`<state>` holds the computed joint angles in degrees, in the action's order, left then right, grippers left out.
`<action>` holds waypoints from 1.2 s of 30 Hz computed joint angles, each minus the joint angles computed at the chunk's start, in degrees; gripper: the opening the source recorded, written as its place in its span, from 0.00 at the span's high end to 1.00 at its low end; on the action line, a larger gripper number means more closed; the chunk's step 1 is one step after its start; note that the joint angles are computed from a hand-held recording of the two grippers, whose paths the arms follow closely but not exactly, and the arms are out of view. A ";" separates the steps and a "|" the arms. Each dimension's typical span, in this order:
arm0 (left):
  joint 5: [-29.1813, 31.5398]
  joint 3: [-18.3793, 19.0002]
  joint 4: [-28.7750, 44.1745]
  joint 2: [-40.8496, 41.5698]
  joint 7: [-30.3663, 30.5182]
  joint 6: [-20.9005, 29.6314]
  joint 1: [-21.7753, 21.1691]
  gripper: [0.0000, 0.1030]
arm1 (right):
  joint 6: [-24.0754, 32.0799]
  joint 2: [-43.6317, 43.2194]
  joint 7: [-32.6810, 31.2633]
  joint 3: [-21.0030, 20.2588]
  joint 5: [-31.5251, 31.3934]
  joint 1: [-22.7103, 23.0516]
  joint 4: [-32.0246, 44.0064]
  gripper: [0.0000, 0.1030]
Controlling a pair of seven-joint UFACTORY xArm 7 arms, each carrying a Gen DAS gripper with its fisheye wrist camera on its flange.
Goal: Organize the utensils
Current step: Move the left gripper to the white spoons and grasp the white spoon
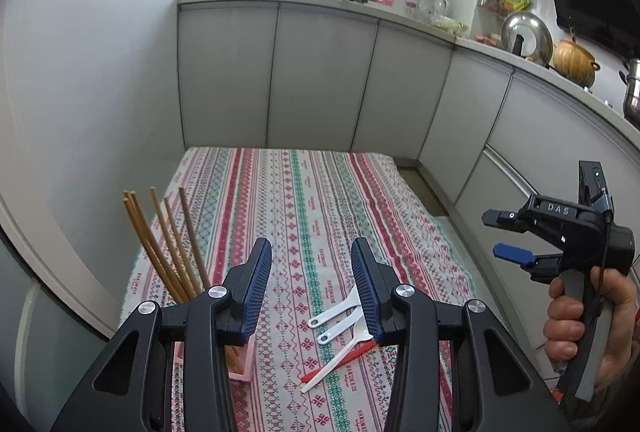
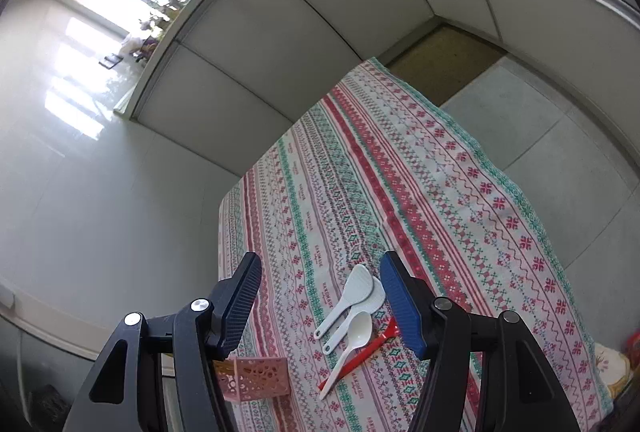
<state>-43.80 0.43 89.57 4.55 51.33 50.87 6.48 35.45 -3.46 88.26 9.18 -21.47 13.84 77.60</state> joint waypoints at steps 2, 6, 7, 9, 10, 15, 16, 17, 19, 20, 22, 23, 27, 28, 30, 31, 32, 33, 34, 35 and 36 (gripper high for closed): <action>2.92 -0.57 -0.47 0.61 -0.83 -0.19 -0.95 0.57 | -1.22 -1.15 0.25 -0.56 2.02 -0.45 -2.45 0.39; 8.75 -1.85 -1.44 1.91 -1.54 1.18 -2.94 0.57 | -3.02 -2.41 -1.46 -1.10 6.67 -1.27 -5.75 0.39; 10.76 -2.22 -1.96 2.20 -1.47 1.74 -3.60 0.57 | -3.57 -2.56 -2.11 -1.16 7.78 -1.42 -6.32 0.39; 14.60 -2.83 -3.07 2.72 -1.07 2.97 -4.84 0.57 | -3.76 -2.65 -3.90 -1.28 10.07 -1.62 -7.01 0.39; 16.88 -3.17 -3.82 3.04 -0.87 3.03 -5.65 0.57 | -3.71 -2.68 -4.56 -1.31 11.14 -1.70 -7.21 0.39; 26.68 -4.09 -4.35 6.36 -2.53 3.30 -8.87 0.57 | -4.47 -2.98 -8.21 -1.49 16.21 -1.78 -8.66 0.39; 27.31 -4.15 -3.21 7.41 -3.27 4.75 -9.01 0.57 | -4.35 -3.02 -8.48 -1.42 16.50 -1.85 -8.72 0.39; 27.79 -4.24 -1.53 8.83 -4.59 6.52 -9.19 0.57 | -4.27 -3.06 -8.82 -1.38 16.80 -1.89 -8.76 0.39; 27.65 -4.62 1.62 11.36 -6.26 9.36 -9.23 0.57 | -4.11 -3.10 -9.29 -1.26 16.93 -2.00 -8.77 0.39; 27.93 -4.85 2.84 12.45 -7.14 9.69 -9.51 0.57 | -3.92 -2.98 -9.28 -1.19 16.79 -2.09 -8.64 0.39; 29.43 -5.12 5.00 14.39 -8.59 9.65 -10.28 0.57 | -3.59 -2.82 -9.14 -1.12 16.74 -2.18 -8.42 0.39; 30.36 -5.30 5.82 15.16 -8.84 10.20 -10.65 0.57 | -3.65 -2.75 -9.07 -1.12 16.90 -2.18 -8.52 0.39; 33.41 -5.87 6.34 16.41 -7.93 10.53 -11.98 0.57 | -3.31 -2.58 -9.02 -1.14 17.01 -2.19 -8.40 0.39; 34.24 -5.90 6.15 16.52 -7.66 10.13 -12.32 0.57 | -3.23 -2.59 -8.95 -1.16 16.91 -2.23 -8.39 0.39; 35.45 -5.84 6.30 16.94 -7.51 9.47 -12.78 0.57 | -2.92 -2.59 -8.46 -1.10 16.36 -2.34 -8.28 0.39; 35.80 -5.81 6.86 17.41 -7.67 9.67 -12.90 0.57 | -2.77 -2.54 -8.31 -1.08 16.24 -2.35 -8.19 0.39; 35.89 -5.83 7.54 17.91 -7.78 10.18 -12.90 0.57 | -2.75 -2.43 -8.34 -1.09 16.29 -2.31 -8.10 0.39; 35.93 -5.90 8.48 18.61 -7.75 11.06 -12.89 0.57 | -2.77 -2.30 -8.51 -1.12 16.43 -2.25 -7.97 0.39; 36.18 -5.91 8.91 19.00 -7.72 11.39 -12.97 0.57 | -2.71 -2.16 -8.73 -1.15 16.54 -2.19 -7.80 0.39; 36.61 -5.89 9.03 19.27 -7.62 11.29 -13.13 0.57 | -2.55 -2.00 -8.86 -1.15 16.53 -2.15 -7.59 0.39; 37.02 -5.88 8.99 19.45 -7.45 11.01 -13.27 0.57 | -2.44 -1.94 -8.89 -1.17 16.52 -2.11 -7.49 0.39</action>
